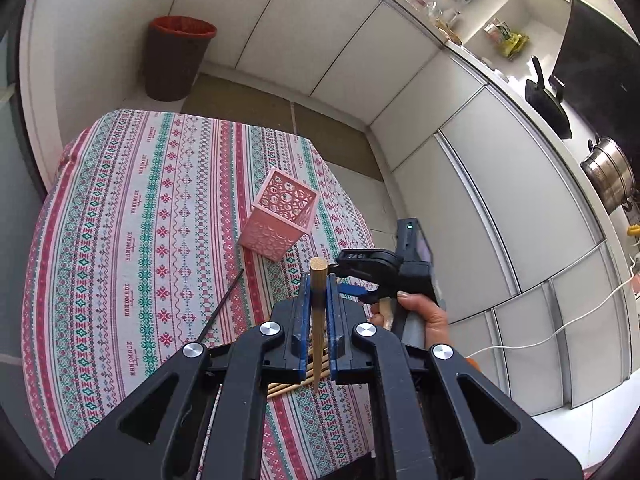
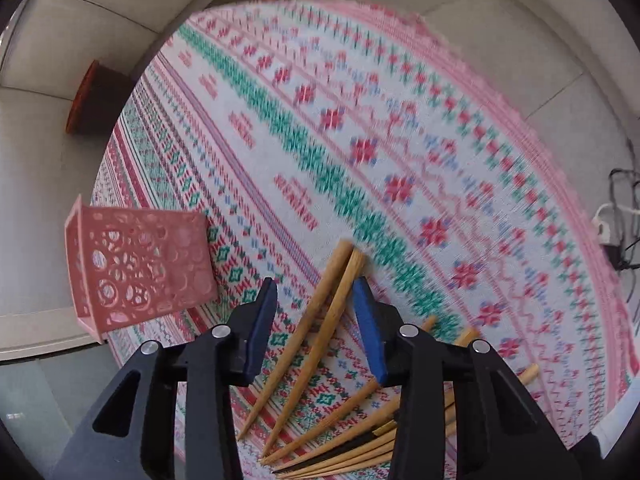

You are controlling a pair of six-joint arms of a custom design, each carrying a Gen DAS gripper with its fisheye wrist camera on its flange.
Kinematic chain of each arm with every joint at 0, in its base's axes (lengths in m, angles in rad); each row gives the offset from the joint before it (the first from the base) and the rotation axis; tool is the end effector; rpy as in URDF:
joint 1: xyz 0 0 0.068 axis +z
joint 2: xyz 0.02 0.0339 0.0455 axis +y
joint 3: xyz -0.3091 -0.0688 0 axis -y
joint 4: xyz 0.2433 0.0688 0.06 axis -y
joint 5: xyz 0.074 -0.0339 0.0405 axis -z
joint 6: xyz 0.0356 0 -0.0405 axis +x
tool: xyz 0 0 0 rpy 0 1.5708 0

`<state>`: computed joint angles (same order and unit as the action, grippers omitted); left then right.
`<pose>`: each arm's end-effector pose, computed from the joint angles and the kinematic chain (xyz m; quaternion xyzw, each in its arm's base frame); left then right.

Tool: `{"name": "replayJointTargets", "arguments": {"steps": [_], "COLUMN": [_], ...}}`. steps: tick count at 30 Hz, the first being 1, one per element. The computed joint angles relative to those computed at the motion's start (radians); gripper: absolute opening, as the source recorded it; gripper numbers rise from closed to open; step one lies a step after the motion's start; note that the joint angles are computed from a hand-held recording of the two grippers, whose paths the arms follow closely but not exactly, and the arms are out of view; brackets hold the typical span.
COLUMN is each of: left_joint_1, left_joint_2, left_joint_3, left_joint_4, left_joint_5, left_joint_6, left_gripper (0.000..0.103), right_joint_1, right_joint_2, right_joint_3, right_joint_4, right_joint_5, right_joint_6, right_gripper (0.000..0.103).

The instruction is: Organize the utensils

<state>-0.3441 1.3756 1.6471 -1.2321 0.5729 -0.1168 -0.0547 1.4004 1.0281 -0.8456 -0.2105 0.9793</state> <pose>0.2174 -0.0984 0.4546 0.1881 0.8994 -0.3282 0.2190 0.2537 -0.0064 0.2834 0.4679 0.8602 0.1704 0.1101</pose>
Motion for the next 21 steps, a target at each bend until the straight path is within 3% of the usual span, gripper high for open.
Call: {"name": "replayJointTargets", "arguments": {"steps": [2, 4, 7, 12, 16, 21], "left_joint_1": [0.010, 0.021, 0.030, 0.036, 0.043, 0.037], "left_joint_2": [0.002, 0.004, 0.006, 0.006, 0.011, 0.009], "left_joint_3": [-0.001, -0.004, -0.004, -0.002, -0.004, -0.007], "left_joint_4": [-0.004, -0.006, -0.008, -0.011, -0.006, -0.003], "left_joint_5": [0.007, 0.016, 0.024, 0.026, 0.030, 0.028], "left_joint_6": [0.006, 0.010, 0.009, 0.012, 0.005, 0.004], "left_gripper": [0.006, 0.006, 0.006, 0.007, 0.007, 0.007], "right_joint_1": [-0.013, -0.065, -0.073, -0.049, -0.036, 0.019], "right_joint_2": [-0.041, -0.066, -0.054, 0.014, 0.081, 0.163], "right_joint_3": [-0.009, -0.061, -0.094, -0.109, -0.071, 0.055], "right_joint_4": [0.003, 0.072, 0.136, 0.219, 0.202, 0.071], "right_joint_5": [0.030, -0.104, -0.195, -0.210, -0.172, -0.075], "right_joint_6": [0.011, -0.001, -0.011, 0.022, 0.017, 0.012], "right_gripper": [0.042, 0.042, 0.042, 0.038, 0.038, 0.036]}}
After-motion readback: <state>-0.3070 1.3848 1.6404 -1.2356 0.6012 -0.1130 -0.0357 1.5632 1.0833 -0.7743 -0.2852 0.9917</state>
